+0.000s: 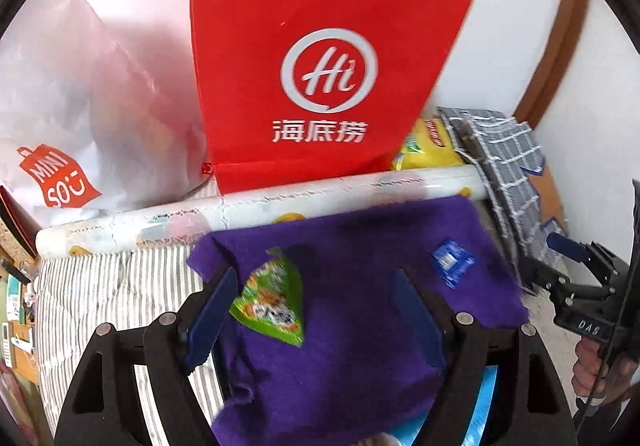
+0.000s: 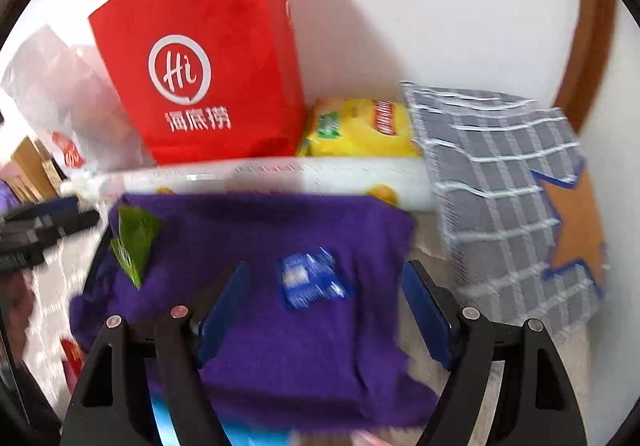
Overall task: Organize snacks
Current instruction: 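Open the right tool to drop the blue snack while the left tool releases the green bag onto the towel, then grasp the pink wrapped snack with the right tool while the left tool moves to the snack pile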
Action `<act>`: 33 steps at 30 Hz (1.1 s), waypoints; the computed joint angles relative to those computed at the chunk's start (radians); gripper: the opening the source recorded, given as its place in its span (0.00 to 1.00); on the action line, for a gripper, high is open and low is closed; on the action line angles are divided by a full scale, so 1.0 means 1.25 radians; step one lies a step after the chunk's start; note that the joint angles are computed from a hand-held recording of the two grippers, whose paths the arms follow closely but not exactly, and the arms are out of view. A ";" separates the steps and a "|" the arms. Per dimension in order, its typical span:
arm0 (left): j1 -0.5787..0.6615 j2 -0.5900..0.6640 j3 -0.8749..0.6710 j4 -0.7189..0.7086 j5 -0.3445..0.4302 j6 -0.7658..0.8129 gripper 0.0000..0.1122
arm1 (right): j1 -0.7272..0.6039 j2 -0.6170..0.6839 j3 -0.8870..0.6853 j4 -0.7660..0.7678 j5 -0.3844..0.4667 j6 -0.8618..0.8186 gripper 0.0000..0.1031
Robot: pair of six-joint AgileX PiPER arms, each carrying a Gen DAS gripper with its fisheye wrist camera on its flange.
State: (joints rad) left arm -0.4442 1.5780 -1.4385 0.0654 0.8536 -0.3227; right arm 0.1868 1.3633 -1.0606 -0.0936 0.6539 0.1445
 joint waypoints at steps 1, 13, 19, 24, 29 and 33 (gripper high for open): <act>-0.006 -0.008 0.002 0.005 0.006 -0.007 0.71 | -0.006 -0.036 0.034 -0.009 -0.003 0.005 0.77; -0.061 -0.214 0.214 0.037 0.030 -0.131 0.71 | -0.176 -0.197 0.295 0.153 0.008 -0.136 0.56; -0.115 -0.309 0.312 0.104 0.055 -0.237 0.71 | -0.149 -0.151 0.335 0.152 -0.059 -0.131 0.54; -0.152 -0.362 0.357 0.128 0.070 -0.300 0.71 | -0.177 -0.164 0.358 0.239 -0.035 -0.255 0.52; -0.193 -0.397 0.379 0.152 0.084 -0.343 0.71 | -0.184 -0.235 0.385 0.181 0.009 -0.245 0.52; -0.211 -0.427 0.402 0.155 0.091 -0.353 0.71 | -0.227 -0.308 0.398 0.196 0.059 -0.302 0.53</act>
State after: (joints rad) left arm -0.7076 1.0445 -0.9360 0.2593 0.9674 -0.7633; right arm -0.0972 0.9786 -0.5626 0.1515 0.7272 -0.2324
